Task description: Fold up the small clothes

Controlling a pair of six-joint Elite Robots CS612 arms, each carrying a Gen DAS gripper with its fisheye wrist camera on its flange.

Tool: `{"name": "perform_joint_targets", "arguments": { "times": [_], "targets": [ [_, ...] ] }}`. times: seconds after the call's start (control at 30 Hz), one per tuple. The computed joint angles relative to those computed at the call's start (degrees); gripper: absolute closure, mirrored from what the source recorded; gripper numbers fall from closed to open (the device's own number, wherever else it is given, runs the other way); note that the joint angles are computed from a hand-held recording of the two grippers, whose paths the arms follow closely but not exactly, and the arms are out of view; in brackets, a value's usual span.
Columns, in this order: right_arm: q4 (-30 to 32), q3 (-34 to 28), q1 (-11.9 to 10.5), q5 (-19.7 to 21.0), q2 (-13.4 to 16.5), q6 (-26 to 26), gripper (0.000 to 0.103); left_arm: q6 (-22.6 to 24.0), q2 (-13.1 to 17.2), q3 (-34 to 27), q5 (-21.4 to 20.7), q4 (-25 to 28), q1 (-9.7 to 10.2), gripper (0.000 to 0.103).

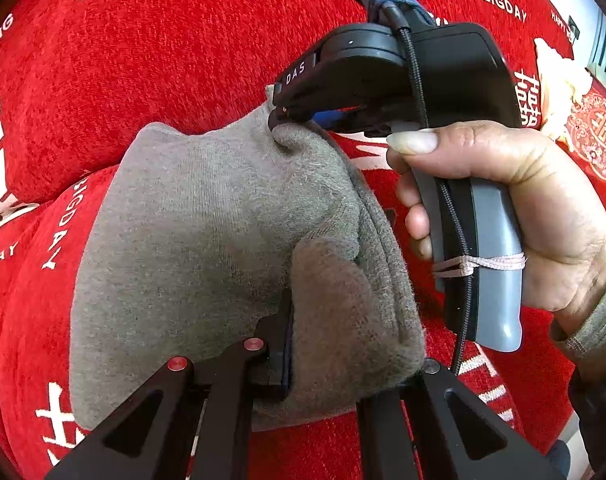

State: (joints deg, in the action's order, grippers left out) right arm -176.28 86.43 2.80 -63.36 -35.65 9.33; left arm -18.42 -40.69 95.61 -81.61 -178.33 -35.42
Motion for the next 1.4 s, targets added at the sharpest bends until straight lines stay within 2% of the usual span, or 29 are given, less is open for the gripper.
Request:
{"name": "perform_joint_targets", "arguments": {
  "times": [0.3, 0.43, 0.47, 0.5, 0.53, 0.57, 0.6, 0.67, 0.7, 0.77, 0.8, 0.83, 0.93, 0.97, 1.0, 1.07, 1.1, 1.13, 1.2, 1.27, 1.3, 1.4],
  "targets": [
    [0.1, -0.2, -0.5, 0.1, 1.1, 0.6, 0.081, 0.6, 0.7, -0.3, 2.8, -0.2, -1.0, 0.093],
    [-0.1, 0.0, -0.3, -2.7, 0.9, 1.0, 0.077, 0.9, 0.4, 0.3, 3.2, -1.0, -1.38, 0.092],
    [-0.2, 0.3, -0.3, -3.4, 0.6, 1.1, 0.077, 0.8, 0.3, 0.5, 2.7, -1.2, -1.27, 0.081],
    [-0.5, 0.6, -0.2, -3.5, 0.3, 1.5, 0.065, 0.9, 0.0, 0.7, 0.9, -1.3, -0.88, 0.07],
    [-1.0, 1.3, -0.3, -4.6, -0.4, 2.1, 0.051, 0.9, -0.3, 1.0, -2.0, -1.8, -0.21, 0.043],
    [-2.4, 2.4, -0.4, -5.5, -1.1, 2.6, 0.048, 0.4, -0.7, 1.4, -3.5, -2.2, 0.2, 0.017],
    [-4.0, 3.4, -0.5, -5.8, -1.9, 2.7, 0.047, -0.2, -1.3, 2.2, -2.9, -3.4, 0.22, 0.011],
    [-6.0, 5.1, -0.7, -5.3, -3.3, 1.5, 0.047, 0.7, -2.5, 4.1, -1.4, -6.8, 0.16, 0.01],
    [-7.6, 6.2, -0.7, -4.9, -4.1, 0.9, 0.046, 1.9, -3.1, 4.8, -2.7, -7.9, 0.55, 0.01],
    [-11.2, 8.1, -0.8, -2.4, -5.5, 0.3, 0.036, 2.0, -4.1, 6.2, -4.8, -11.2, 1.66, 0.01],
    [-12.5, 8.9, -1.0, 0.0, -6.0, 0.1, 0.029, 1.3, -4.4, 6.7, -5.6, -12.6, 2.3, 0.01],
    [-13.2, 9.5, -1.2, 4.1, -6.2, -0.1, 0.025, 0.1, -4.6, 6.8, -7.8, -13.7, 3.53, 0.01],
    [-10.1, 9.3, -1.8, 16.0, -5.6, -1.2, 0.024, -5.4, -4.2, 6.2, -9.8, -14.0, 5.96, 0.01],
    [-8.0, 9.1, -1.8, 17.7, -5.4, -2.1, 0.024, -7.8, -3.8, 5.7, -10.7, -13.7, 6.8, 0.01],
    [-5.5, 8.9, -1.5, 17.0, -5.2, -3.1, 0.024, -9.7, -3.2, 5.0, -11.3, -12.5, 7.46, 0.01],
    [-0.7, 8.2, -0.6, 10.3, -4.8, -4.2, 0.025, -10.9, -2.3, 2.9, -7.6, -4.5, 7.7, 0.01],
    [0.6, 8.0, -0.3, 6.6, -4.3, -4.0, 0.031, -10.4, -2.1, 2.0, -4.3, 0.2, 7.32, 0.01],
    [-0.5, 8.3, -0.2, 5.4, -4.3, -4.4, 0.036, -8.7, -1.2, 1.1, -3.5, 2.9, 7.44, 0.008],
    [-3.0, 10.1, 0.1, 2.3, -5.7, -4.5, 0.036, -8.8, -0.9, 1.6, -7.0, 1.6, 8.31, 0.008],
    [-5.8, 12.3, 0.7, -0.6, -7.4, -5.9, 0.035, -9.6, -1.5, 2.7, -7.0, 0.2, 8.45, 0.008],
    [-7.8, 13.5, 1.0, -1.0, -8.1, -7.7, 0.035, -9.4, -1.9, 3.4, -6.0, -0.9, 8.23, 0.008],
    [-11.0, 17.1, 0.7, 5.3, -9.9, -12.4, 0.03, -7.7, -2.4, 4.5, -4.2, -2.5, 7.62, 0.008]
  ]
}}
